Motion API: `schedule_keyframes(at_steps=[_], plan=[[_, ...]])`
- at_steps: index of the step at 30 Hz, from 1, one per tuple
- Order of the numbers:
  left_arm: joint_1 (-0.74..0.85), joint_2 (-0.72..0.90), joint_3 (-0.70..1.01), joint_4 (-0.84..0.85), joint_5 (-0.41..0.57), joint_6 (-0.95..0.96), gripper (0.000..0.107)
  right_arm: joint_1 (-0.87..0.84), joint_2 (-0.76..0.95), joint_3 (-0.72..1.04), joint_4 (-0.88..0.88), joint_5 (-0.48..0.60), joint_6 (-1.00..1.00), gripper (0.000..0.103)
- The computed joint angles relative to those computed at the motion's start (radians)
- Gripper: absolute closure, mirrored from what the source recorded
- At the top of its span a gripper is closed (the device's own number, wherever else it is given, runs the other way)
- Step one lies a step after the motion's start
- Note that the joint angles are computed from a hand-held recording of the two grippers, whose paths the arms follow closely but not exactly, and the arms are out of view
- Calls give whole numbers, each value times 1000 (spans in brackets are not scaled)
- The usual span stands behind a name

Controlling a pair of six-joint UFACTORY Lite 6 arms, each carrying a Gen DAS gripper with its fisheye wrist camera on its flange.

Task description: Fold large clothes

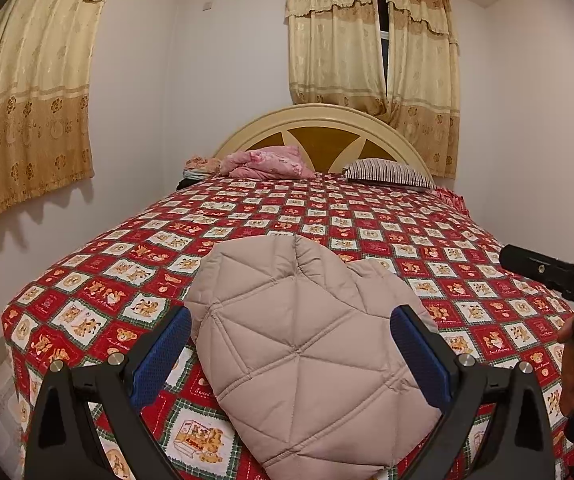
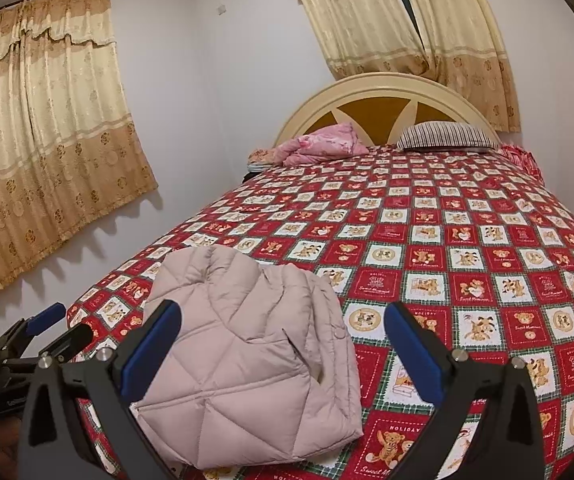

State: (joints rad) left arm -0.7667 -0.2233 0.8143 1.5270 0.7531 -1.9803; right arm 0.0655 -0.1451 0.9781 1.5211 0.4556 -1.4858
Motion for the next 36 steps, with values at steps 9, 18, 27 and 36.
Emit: schedule_keyframes(at_steps=[9,18,27,36], plan=[[-22,28,26,-23,58,28,7,20,-11,-19,-4,-16,3,0],[-47,18,28,-10,92,19,7,38,-27,-30,15,-28,-10,0],[-49,-11,19,-8,133,1,6,56,-81,-59,27,-26,-44,0],[-45,-14,8,13,157,-18,5,94,-118,-87,40,-20,-89,0]])
